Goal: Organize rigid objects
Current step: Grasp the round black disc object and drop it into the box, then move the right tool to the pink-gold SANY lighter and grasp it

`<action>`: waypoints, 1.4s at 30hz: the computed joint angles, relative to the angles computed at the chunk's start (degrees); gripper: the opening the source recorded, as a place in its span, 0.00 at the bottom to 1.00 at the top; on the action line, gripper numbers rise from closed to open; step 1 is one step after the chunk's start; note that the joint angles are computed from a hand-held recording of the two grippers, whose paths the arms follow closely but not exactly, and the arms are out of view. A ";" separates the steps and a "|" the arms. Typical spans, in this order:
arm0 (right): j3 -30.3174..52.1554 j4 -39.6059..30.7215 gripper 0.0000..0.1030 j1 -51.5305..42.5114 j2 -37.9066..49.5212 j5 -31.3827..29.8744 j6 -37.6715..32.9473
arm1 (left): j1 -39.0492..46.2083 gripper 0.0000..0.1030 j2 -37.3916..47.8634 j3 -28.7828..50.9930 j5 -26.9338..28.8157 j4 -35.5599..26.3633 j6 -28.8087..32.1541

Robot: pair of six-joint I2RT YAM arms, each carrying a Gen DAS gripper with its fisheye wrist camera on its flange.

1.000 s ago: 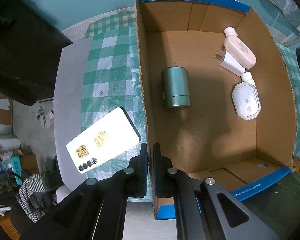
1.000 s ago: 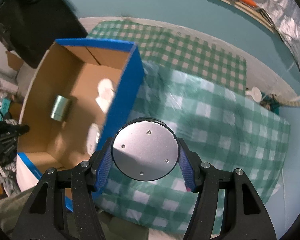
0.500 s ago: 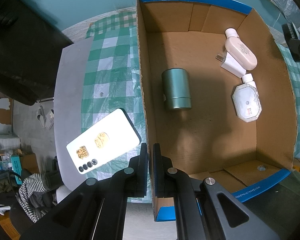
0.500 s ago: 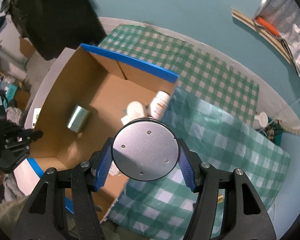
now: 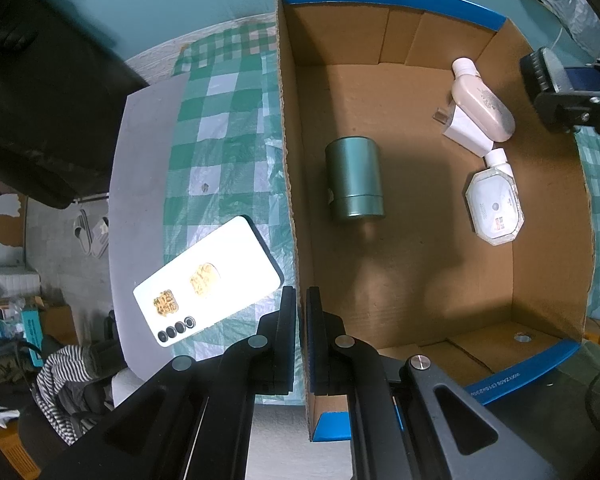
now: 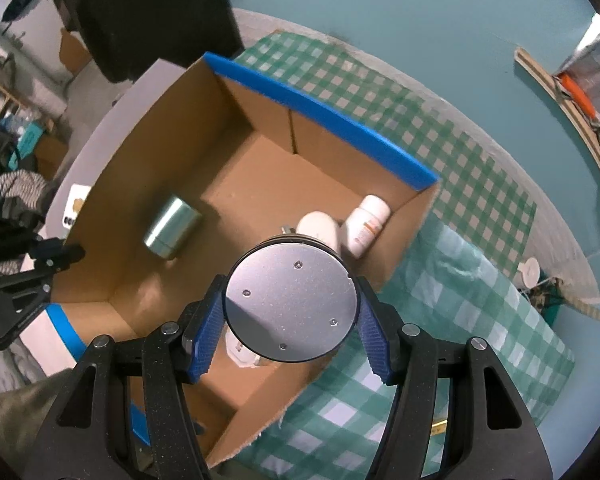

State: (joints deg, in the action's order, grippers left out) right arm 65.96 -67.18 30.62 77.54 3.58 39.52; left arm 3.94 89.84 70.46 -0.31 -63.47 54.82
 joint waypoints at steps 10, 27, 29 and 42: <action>-1.69 2.30 0.60 0.21 2.32 -1.31 -0.19 | 0.27 0.04 -0.21 -0.09 -0.01 -0.08 0.08; 0.72 -1.57 0.60 0.16 -0.47 1.55 2.54 | 0.18 0.04 -0.69 -0.59 0.04 0.09 0.32; 0.88 -1.99 0.60 0.15 -0.85 1.63 3.00 | 0.03 0.04 -0.73 -0.67 0.01 0.17 0.21; -0.28 -6.14 0.60 0.39 -6.33 2.35 7.60 | -0.15 0.04 -0.75 -0.59 -0.02 0.17 0.05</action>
